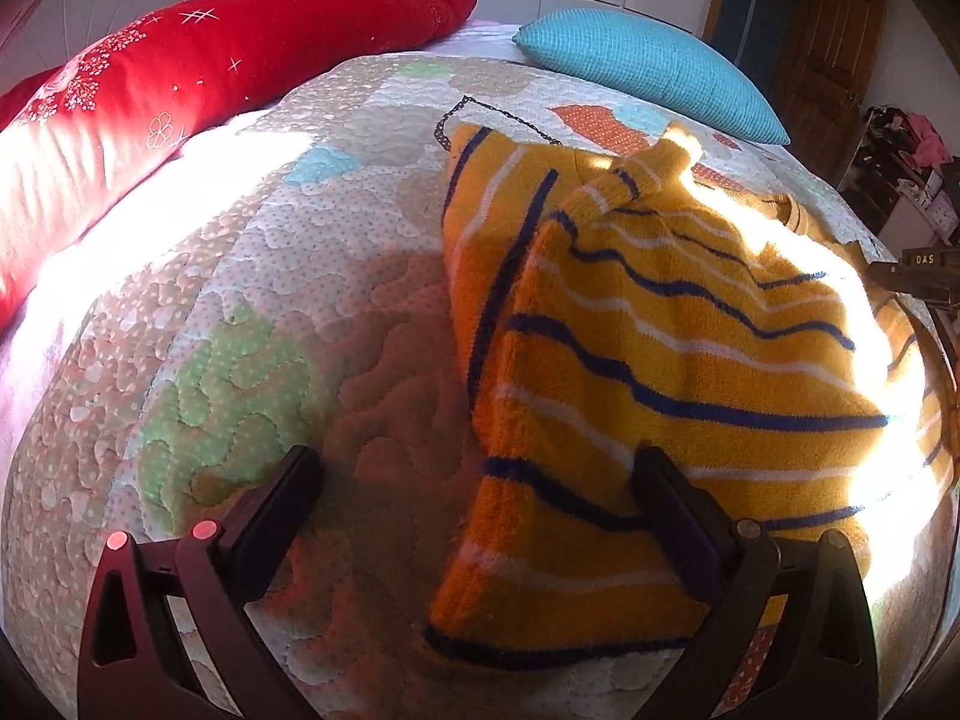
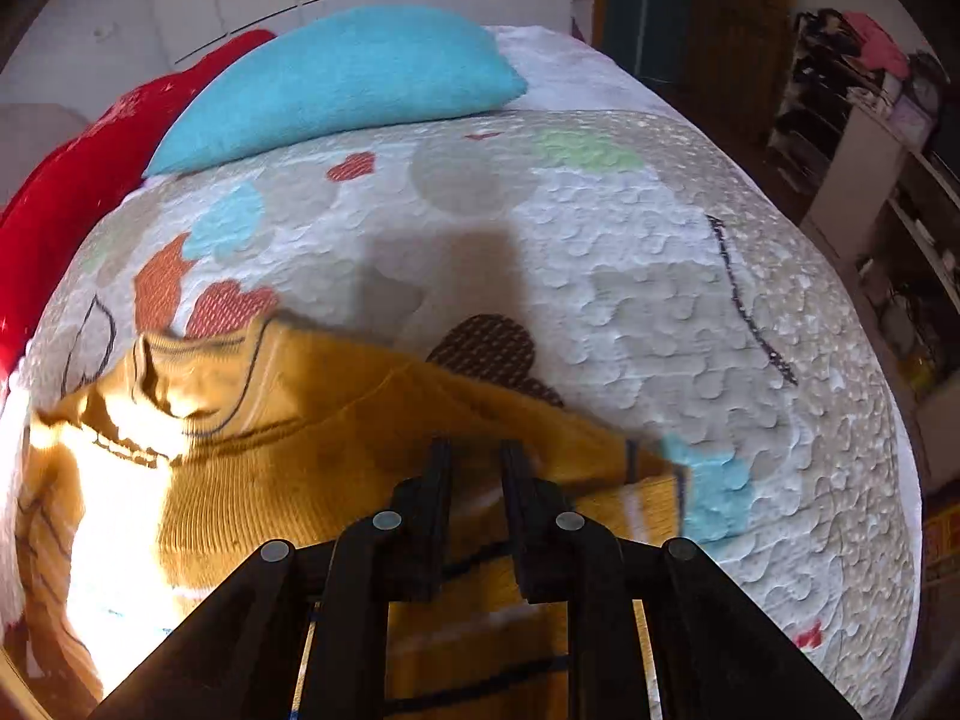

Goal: Fold small clothes

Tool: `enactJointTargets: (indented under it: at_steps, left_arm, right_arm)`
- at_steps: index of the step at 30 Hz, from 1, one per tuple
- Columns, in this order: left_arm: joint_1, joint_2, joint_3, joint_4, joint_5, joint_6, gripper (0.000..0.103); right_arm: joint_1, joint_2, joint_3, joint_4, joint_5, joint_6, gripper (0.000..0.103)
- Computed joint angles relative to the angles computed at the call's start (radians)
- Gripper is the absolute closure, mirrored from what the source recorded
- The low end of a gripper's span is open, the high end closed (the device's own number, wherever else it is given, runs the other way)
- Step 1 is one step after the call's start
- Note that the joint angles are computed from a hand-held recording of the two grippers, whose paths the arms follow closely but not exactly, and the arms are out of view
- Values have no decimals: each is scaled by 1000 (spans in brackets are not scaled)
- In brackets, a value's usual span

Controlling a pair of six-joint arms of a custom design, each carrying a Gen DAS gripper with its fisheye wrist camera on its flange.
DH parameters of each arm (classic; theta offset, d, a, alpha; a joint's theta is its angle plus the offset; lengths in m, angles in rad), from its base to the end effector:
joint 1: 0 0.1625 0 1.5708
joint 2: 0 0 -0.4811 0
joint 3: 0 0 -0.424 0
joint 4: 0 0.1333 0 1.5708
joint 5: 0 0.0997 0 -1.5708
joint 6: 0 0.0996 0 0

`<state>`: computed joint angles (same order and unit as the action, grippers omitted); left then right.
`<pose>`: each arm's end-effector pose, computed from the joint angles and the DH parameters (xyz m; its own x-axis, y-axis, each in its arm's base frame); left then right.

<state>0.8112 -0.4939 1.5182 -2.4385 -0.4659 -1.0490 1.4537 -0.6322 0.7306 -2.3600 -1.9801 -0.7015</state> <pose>-0.3453 -0.6864 -0.0314 -0.7042 -0.4164 -0.5751 0.1398 0.7128 -0.6873 -0.0174 -0.9496 0.3982 -0.7315 -0.2198 0.6455 -0.5001 0.8164 -0.2888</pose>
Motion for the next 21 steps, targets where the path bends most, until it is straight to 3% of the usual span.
enactJointTargets:
  at_steps: [1,2,3,8,13,16,19,21]
  left_arm:
    - [0,1,1,-6,1,3,0]
    - [0,1,3,-14,0,6,0]
    - [0,0,5,-19,-1,9,0]
    - [-1,1,7,-26,0,10,0]
    - [-1,0,7,-20,1,6,0]
    - [-1,-1,5,-8,1,0,0]
    - [-2,-1,3,1,3,-6,0]
    - [-2,-1,3,1,3,-6,0]
  right_arm:
    - [-5,-17,9,-19,20,14,66]
    - [-12,-48,39,-42,58,16,49]
    - [-19,-85,82,-63,90,10,45]
    - [-67,-301,353,-110,158,-83,45]
    - [-151,-496,631,-144,274,-124,45]
    - [-176,-537,736,-206,313,-169,45]
    - [-185,-519,748,-205,342,-139,46]
    - [-185,-491,725,-190,352,-98,74]
